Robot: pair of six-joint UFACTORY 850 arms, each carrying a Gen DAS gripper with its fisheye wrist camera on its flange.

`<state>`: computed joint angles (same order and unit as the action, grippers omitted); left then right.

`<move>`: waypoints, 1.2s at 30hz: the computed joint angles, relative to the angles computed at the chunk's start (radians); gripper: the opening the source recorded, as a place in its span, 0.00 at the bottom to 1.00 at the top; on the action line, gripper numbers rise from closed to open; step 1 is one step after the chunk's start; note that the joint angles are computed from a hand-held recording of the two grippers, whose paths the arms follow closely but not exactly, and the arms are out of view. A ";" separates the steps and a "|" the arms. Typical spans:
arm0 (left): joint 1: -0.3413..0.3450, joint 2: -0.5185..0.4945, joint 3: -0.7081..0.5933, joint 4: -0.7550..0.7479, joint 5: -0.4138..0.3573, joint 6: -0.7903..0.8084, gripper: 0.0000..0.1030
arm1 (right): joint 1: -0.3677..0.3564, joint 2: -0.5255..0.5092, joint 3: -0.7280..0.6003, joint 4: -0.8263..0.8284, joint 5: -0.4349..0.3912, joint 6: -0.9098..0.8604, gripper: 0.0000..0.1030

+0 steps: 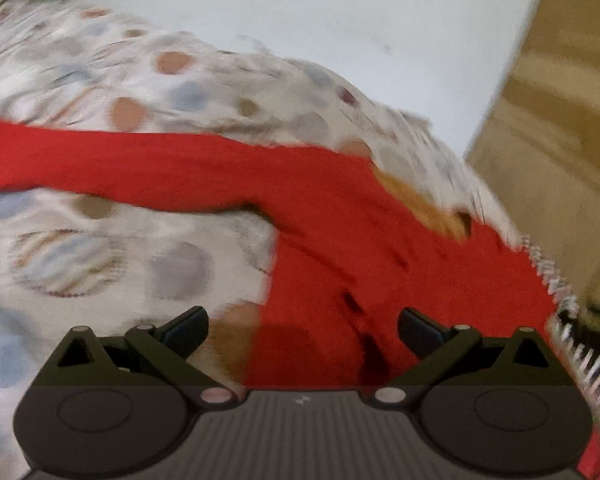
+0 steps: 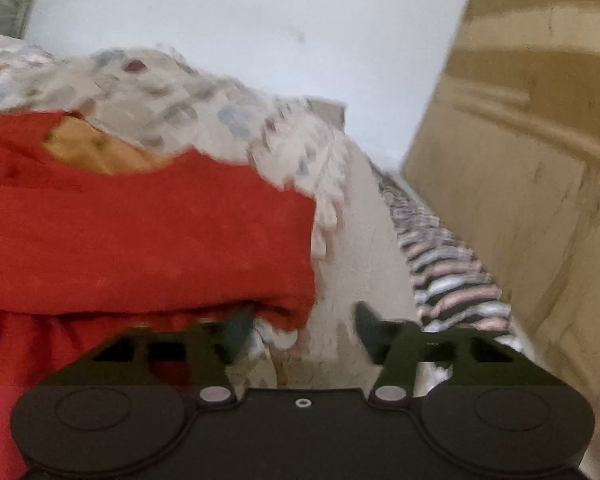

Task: Fold small clothes
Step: 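Grasp the other sleeve cuff with the left gripper and lift it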

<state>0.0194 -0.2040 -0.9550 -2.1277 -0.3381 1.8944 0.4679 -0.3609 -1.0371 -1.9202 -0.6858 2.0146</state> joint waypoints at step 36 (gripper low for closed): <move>0.354 -0.224 -0.224 -0.880 -0.004 0.247 0.15 | 0.190 0.185 0.288 -0.204 0.101 0.791 1.00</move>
<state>0.3738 -0.4281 -1.1790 -3.0074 -0.3425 2.1412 0.6581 -0.1759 -0.7492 -2.1243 -0.5853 2.8051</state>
